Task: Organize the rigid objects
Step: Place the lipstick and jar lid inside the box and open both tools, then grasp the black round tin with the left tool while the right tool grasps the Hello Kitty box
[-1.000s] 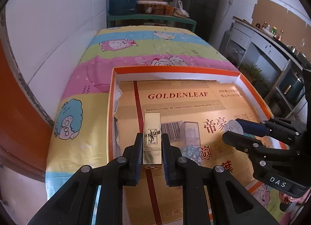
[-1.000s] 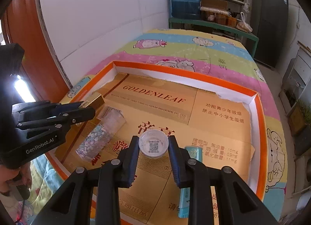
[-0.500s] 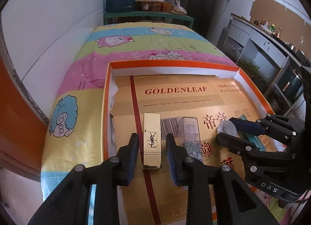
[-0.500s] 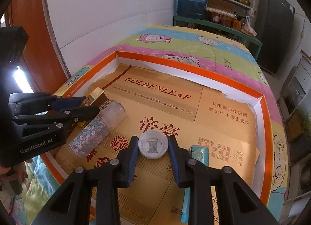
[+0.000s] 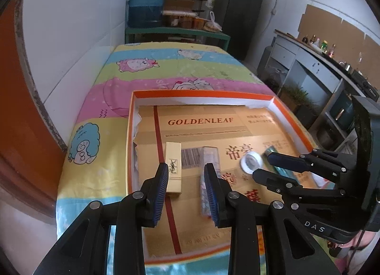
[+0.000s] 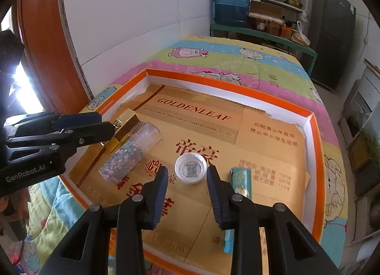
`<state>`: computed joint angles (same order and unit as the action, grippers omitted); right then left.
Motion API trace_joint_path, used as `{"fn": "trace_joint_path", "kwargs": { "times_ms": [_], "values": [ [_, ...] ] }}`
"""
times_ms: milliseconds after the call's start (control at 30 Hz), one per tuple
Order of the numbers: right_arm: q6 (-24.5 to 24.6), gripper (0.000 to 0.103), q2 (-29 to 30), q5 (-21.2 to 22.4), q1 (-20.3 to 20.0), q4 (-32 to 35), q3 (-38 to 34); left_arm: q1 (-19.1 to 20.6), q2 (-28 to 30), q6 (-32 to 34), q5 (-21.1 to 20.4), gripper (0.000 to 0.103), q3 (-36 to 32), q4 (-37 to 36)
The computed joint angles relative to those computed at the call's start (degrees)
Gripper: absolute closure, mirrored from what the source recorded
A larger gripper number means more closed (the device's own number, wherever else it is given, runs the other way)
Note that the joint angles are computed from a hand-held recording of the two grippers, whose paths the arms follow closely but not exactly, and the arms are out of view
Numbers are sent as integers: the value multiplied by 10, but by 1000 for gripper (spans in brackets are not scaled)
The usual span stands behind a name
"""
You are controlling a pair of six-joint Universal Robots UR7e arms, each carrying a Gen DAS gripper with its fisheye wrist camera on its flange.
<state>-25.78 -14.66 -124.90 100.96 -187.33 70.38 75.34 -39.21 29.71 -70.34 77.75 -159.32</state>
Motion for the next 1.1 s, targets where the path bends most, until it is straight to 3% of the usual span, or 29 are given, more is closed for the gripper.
{"fn": "trace_joint_path", "kwargs": {
  "times_ms": [800, 1100],
  "values": [
    [103, 69, -75, -40, 60, -139, 197, -25, -166, 10, -42, 71, 238, -93],
    [131, 69, -80, -50, 71, -158, 256, -22, -230, 14, -76, 71, 335, -107]
  ]
}}
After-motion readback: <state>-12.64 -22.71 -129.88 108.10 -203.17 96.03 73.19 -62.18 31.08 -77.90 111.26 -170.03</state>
